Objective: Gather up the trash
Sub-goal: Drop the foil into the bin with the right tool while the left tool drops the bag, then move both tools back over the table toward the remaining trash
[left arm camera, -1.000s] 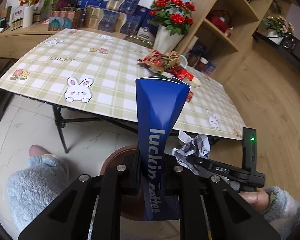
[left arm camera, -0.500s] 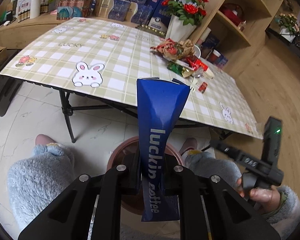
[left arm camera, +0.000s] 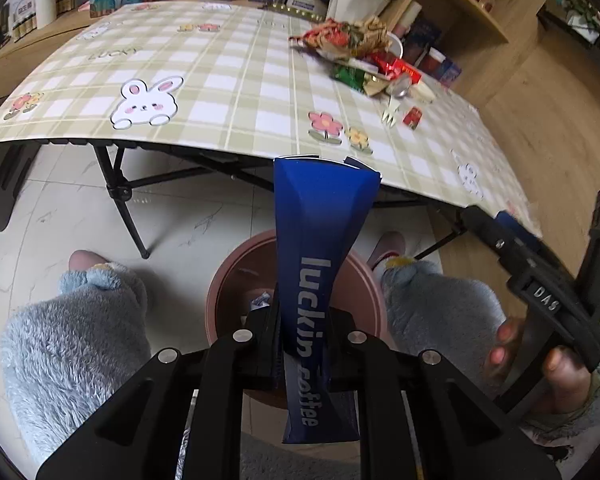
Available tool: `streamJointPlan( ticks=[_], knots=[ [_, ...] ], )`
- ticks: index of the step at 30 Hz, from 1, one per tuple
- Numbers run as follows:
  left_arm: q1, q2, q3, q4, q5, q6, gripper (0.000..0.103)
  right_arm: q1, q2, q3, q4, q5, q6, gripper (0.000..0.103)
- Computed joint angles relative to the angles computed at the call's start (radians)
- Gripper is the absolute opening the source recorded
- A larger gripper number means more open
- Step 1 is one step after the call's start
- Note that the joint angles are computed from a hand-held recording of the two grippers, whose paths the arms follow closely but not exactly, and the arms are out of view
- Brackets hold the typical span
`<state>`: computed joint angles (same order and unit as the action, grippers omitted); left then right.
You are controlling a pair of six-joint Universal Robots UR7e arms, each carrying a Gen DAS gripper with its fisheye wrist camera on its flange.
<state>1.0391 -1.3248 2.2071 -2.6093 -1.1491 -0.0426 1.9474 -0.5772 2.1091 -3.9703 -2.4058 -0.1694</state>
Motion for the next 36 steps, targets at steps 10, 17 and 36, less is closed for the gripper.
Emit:
streamJointPlan(
  ticks=[10, 17, 36],
  knots=[
    [0.022, 0.137, -0.055, 0.057, 0.056, -0.026, 0.014, -0.021, 0.015, 0.014, -0.156, 0.014, -0.054, 0.097],
    [0.050, 0.232, -0.105, 0.108, 0.094, -0.033, 0.014, -0.031, 0.010, 0.020, -0.146, 0.008, -0.050, 0.097],
    [0.054, 0.141, -0.033, -0.169, 0.057, -0.016, 0.071, -0.030, 0.012, 0.014, -0.146, -0.038, -0.001, 0.097]
  ],
)
